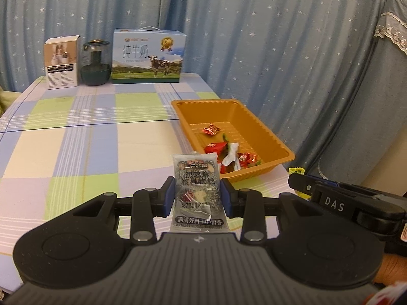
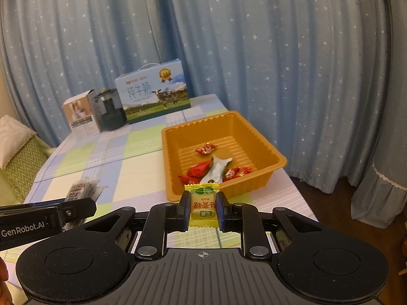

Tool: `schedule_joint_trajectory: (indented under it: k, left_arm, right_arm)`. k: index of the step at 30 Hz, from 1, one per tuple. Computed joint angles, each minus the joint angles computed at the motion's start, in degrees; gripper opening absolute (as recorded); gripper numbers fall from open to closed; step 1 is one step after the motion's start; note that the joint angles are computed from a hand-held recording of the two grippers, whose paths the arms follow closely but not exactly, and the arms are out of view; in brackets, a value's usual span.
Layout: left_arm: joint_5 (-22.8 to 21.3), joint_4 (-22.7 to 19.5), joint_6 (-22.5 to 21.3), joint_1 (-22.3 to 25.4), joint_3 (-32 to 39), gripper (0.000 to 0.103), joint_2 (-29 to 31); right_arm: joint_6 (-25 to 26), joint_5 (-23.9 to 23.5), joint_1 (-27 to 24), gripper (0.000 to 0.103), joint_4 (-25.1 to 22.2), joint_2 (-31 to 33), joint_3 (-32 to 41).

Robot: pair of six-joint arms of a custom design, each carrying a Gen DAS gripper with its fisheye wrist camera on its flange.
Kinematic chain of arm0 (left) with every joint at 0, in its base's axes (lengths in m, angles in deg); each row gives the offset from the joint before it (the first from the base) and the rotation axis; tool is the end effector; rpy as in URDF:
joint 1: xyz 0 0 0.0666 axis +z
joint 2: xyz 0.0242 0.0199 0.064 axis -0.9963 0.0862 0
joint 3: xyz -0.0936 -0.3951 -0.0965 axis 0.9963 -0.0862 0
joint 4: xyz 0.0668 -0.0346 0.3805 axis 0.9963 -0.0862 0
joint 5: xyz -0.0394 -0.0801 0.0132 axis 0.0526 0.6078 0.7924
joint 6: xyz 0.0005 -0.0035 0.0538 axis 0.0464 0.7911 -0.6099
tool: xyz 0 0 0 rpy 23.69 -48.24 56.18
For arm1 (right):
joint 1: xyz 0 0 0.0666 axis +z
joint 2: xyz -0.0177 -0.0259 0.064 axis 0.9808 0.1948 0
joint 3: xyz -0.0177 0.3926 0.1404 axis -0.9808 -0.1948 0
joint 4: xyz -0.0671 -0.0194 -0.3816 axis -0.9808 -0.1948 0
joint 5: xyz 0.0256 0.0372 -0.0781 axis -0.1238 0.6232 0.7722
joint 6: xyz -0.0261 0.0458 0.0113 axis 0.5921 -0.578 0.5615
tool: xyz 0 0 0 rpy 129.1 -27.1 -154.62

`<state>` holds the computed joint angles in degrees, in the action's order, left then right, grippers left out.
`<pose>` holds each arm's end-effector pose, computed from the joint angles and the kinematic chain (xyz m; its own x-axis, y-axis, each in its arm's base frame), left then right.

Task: Organize snacks
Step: 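Carry the silver packet and yellow candy over the orange tray with both tools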

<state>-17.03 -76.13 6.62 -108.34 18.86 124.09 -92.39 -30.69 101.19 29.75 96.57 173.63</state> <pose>0.5785 -0.2389 0.3769 -0.6016 -0.1903 -0.7758 -0.0793 0.9806 -0.1790 0.6190 0.2567 0.3599 -0.6029 0.0258 -0.7974 -0.2741 0.9320 0.2373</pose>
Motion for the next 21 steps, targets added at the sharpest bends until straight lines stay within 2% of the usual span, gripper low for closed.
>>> schedule_joint_trajectory:
  k: [11, 21]
  left_arm:
    - [2.7, -1.4, -1.5, 0.5, 6.9, 0.034, 4.7]
    - [6.4, -4.5, -4.2, 1.7, 18.5, 0.034, 12.6]
  right_arm:
    - [0.2, 0.0, -1.3, 0.021, -1.1, 2.2, 3.0]
    - [1.7, -0.4, -2.6, 0.021, -4.7, 8.4, 12.5]
